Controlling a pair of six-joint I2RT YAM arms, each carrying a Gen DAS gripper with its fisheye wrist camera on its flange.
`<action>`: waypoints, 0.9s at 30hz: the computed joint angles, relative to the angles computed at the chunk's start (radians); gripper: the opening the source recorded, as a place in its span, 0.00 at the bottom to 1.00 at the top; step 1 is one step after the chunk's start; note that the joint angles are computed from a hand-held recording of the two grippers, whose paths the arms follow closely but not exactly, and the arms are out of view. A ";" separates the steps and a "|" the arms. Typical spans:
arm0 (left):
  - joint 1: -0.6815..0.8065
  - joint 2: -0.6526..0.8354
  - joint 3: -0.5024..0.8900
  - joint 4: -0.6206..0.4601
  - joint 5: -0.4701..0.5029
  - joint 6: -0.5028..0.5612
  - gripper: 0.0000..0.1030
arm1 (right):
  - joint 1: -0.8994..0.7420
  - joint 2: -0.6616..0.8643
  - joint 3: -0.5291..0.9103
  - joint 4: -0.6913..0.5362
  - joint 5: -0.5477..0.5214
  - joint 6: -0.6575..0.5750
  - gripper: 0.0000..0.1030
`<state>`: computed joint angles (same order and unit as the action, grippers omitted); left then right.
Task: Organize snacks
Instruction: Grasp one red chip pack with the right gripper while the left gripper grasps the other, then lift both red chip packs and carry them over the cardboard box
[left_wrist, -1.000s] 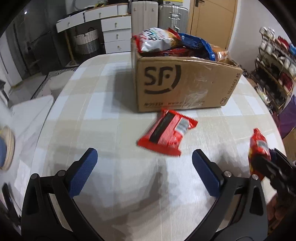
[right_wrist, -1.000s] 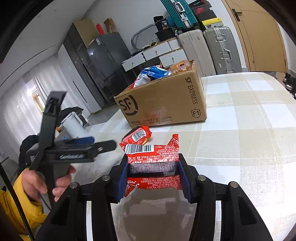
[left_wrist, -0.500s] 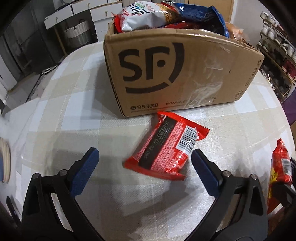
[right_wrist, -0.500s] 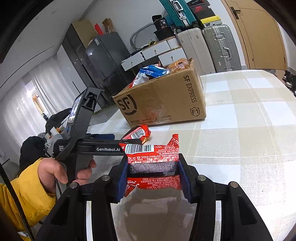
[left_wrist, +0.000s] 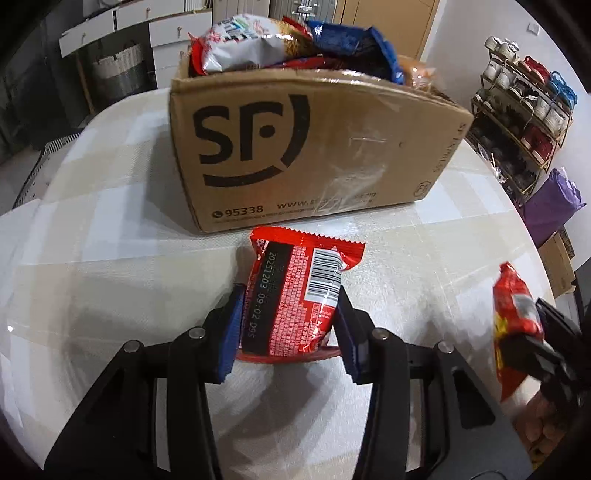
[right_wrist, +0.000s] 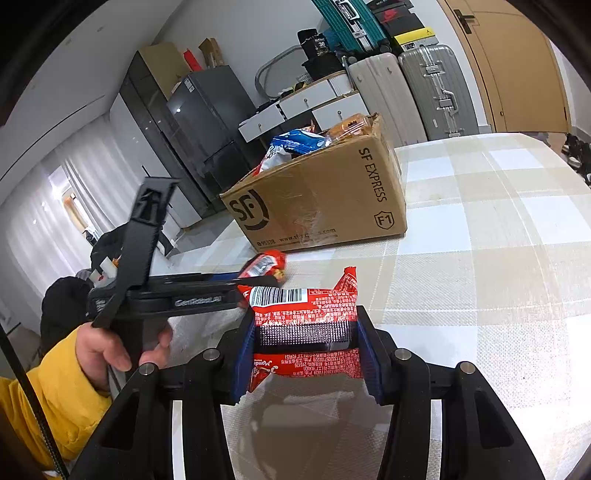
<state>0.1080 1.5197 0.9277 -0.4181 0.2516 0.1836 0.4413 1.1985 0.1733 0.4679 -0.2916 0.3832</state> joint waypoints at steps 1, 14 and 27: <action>0.008 -0.019 -0.009 -0.006 0.010 0.000 0.41 | -0.002 0.002 0.000 0.001 -0.002 0.001 0.48; 0.127 -0.317 -0.096 -0.183 0.109 0.061 0.41 | 0.001 -0.031 -0.008 -0.003 0.008 0.008 0.48; 0.237 -0.619 -0.042 -0.405 0.217 0.061 0.41 | 0.154 -0.577 0.102 -0.550 0.173 0.053 0.48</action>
<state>0.3454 0.9004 0.8856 -0.8232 0.4687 0.2446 0.5949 0.6219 0.2756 -0.0825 -0.1184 0.4359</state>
